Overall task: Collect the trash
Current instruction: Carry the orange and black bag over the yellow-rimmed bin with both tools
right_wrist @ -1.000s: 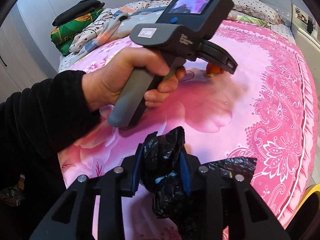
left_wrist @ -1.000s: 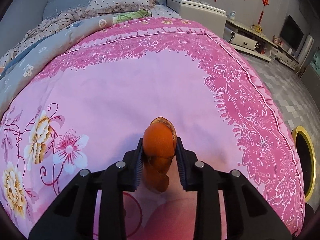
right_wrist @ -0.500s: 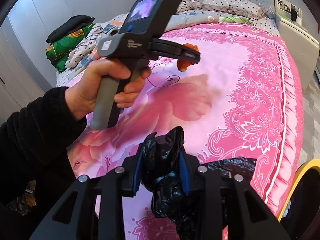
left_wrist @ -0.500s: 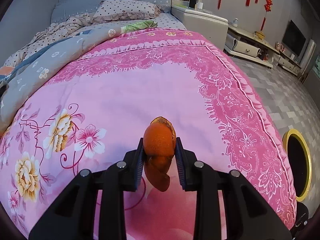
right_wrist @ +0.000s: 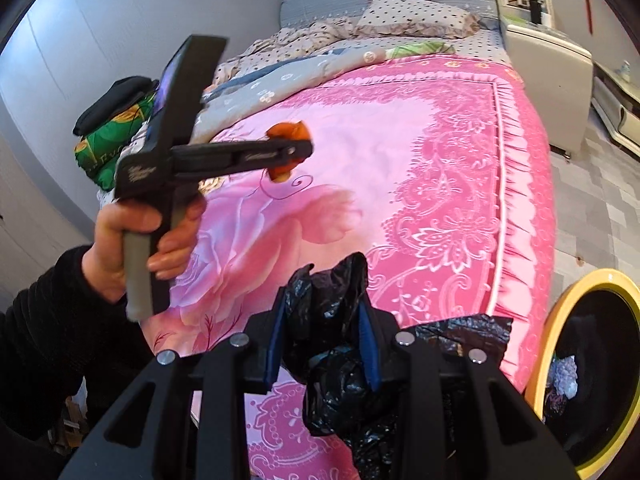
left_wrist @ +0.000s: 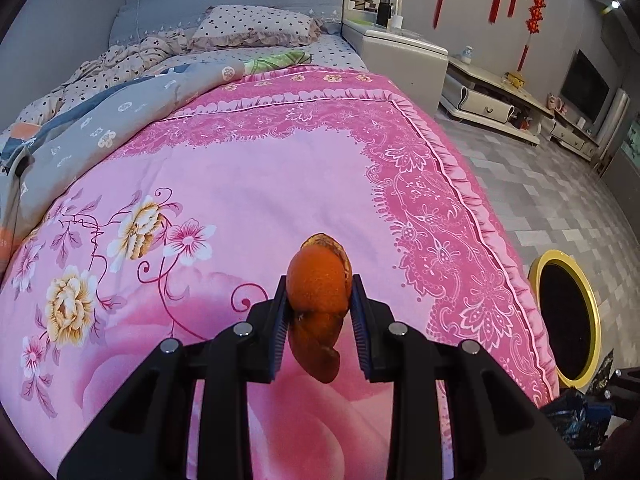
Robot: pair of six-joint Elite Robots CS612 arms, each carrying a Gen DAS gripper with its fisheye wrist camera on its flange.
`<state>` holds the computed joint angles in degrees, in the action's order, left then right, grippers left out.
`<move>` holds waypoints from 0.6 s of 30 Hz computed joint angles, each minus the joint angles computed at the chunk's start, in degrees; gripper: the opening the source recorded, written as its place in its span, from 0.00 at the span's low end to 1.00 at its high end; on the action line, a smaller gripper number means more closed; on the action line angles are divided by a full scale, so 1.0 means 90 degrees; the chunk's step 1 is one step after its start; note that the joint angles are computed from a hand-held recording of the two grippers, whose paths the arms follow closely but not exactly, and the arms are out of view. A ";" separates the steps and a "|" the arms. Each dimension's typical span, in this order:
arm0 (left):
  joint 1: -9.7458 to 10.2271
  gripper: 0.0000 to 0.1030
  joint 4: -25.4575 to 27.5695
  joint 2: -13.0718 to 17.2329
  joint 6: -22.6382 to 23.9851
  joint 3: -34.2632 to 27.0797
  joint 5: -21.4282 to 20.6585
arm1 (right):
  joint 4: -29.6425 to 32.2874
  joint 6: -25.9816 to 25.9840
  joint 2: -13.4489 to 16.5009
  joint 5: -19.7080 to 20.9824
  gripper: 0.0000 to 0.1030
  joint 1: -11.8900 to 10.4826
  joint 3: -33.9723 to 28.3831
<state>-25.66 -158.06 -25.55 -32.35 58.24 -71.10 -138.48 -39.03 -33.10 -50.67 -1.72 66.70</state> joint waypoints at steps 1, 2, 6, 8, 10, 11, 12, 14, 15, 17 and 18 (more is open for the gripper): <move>-0.0026 0.26 -0.0031 -0.0040 -0.0010 0.0066 -0.0014 | -0.0072 0.0062 -0.0007 0.0003 0.29 -0.0023 0.0027; -0.0060 0.26 -0.0070 -0.0089 -0.0003 0.0141 -0.0012 | -0.0146 0.0137 -0.0012 0.0007 0.29 -0.0050 0.0042; -0.0187 0.26 -0.0199 -0.0232 -0.0001 0.0354 0.0049 | -0.0444 0.0396 -0.0049 0.0071 0.29 -0.0156 0.0121; -0.0262 0.26 -0.0314 -0.0303 0.0019 0.0462 0.0094 | -0.0582 0.0522 -0.0062 0.0084 0.29 -0.0197 0.0139; -0.0334 0.26 -0.0421 -0.0371 0.0026 0.0554 0.0128 | -0.0733 0.0644 -0.0081 0.0092 0.29 -0.0244 0.0167; -0.0368 0.26 -0.0505 -0.0403 0.0058 0.0602 0.0125 | -0.0795 0.0698 -0.0077 0.0094 0.29 -0.0262 0.0161; -0.0393 0.26 -0.0558 -0.0425 0.0083 0.0633 0.0127 | -0.0874 0.0762 -0.0082 0.0095 0.29 -0.0285 0.0169; -0.0446 0.26 -0.0636 -0.0468 0.0135 0.0677 0.0102 | -0.0980 0.0866 -0.0086 0.0093 0.29 -0.0322 0.0169; -0.0471 0.26 -0.0655 -0.0487 0.0149 0.0692 0.0081 | -0.1024 0.0920 -0.0080 0.0093 0.29 -0.0340 0.0158; -0.0519 0.26 -0.0647 -0.0501 0.0165 0.0675 0.0083 | -0.1127 0.1030 -0.0071 0.0103 0.29 -0.0384 0.0144; -0.0549 0.26 -0.0644 -0.0509 0.0183 0.0664 0.0084 | -0.1187 0.1086 -0.0068 0.0107 0.29 -0.0407 0.0136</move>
<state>-30.59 -163.86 -30.12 -30.70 64.21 -70.34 -149.16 -29.25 -33.71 -49.71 -5.38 67.93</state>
